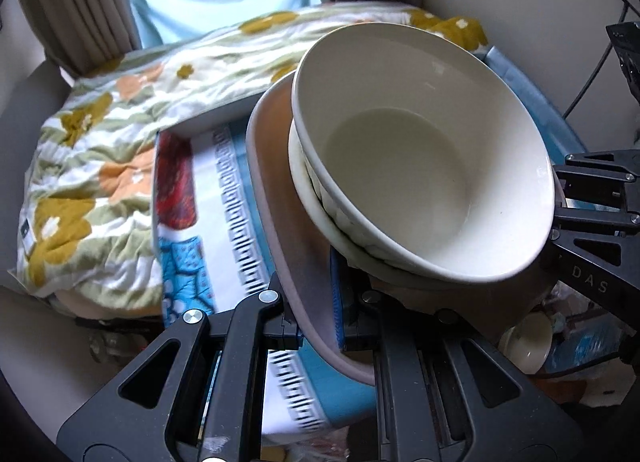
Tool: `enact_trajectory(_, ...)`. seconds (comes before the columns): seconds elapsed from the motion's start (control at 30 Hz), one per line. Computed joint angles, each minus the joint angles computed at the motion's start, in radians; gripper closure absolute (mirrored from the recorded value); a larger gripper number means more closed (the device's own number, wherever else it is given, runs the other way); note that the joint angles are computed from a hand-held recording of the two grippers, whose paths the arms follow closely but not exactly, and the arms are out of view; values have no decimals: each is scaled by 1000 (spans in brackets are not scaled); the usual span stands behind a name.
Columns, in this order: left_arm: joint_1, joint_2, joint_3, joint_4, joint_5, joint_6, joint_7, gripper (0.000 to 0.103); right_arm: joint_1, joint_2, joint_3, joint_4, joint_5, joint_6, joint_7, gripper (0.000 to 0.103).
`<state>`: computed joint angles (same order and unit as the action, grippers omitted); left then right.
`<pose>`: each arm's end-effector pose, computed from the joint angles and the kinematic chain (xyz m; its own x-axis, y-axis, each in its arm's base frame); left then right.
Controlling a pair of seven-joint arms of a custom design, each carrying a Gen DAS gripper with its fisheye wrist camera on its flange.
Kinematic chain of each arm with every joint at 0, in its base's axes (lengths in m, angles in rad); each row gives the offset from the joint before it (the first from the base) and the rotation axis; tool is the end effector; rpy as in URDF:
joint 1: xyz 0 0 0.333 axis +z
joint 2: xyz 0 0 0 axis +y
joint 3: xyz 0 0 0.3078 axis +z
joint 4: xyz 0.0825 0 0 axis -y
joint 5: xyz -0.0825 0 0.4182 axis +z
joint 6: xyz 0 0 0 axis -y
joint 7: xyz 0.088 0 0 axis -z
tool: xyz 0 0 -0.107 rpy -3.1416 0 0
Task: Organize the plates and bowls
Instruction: 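Carry the nested bowls and lower them onto the plate stack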
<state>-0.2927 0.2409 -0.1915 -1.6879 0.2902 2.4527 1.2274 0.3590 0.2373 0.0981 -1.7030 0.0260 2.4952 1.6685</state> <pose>0.6276 -0.3173 0.4971 -0.2795 -0.9589 -0.0488 -0.8061 0.2620 -0.5306 0.6336 0.3052 0.4948 0.3521 -0.9308 -0.0984 -0.8158 -0.2536 -0.5198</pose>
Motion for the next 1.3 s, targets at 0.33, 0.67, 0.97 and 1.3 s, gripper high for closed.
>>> enact_trajectory(0.33,-175,156,-3,243,128,-111,-276,94,-112,-159,-34,-161,142,-12,-285,93)
enact_trajectory(0.67,-279,317,16,420,138,-192,-379,94,-176,-170,-68,-221,241,-51,-473,93)
enact_trajectory(0.97,-288,377,28,447,105,-205,-365,95,-196,-118,-63,-231,279,-47,-510,93)
enact_trajectory(1.3,-283,401,29,455,83,-191,-343,95,-199,-107,-61,-245,276,-28,-490,93)
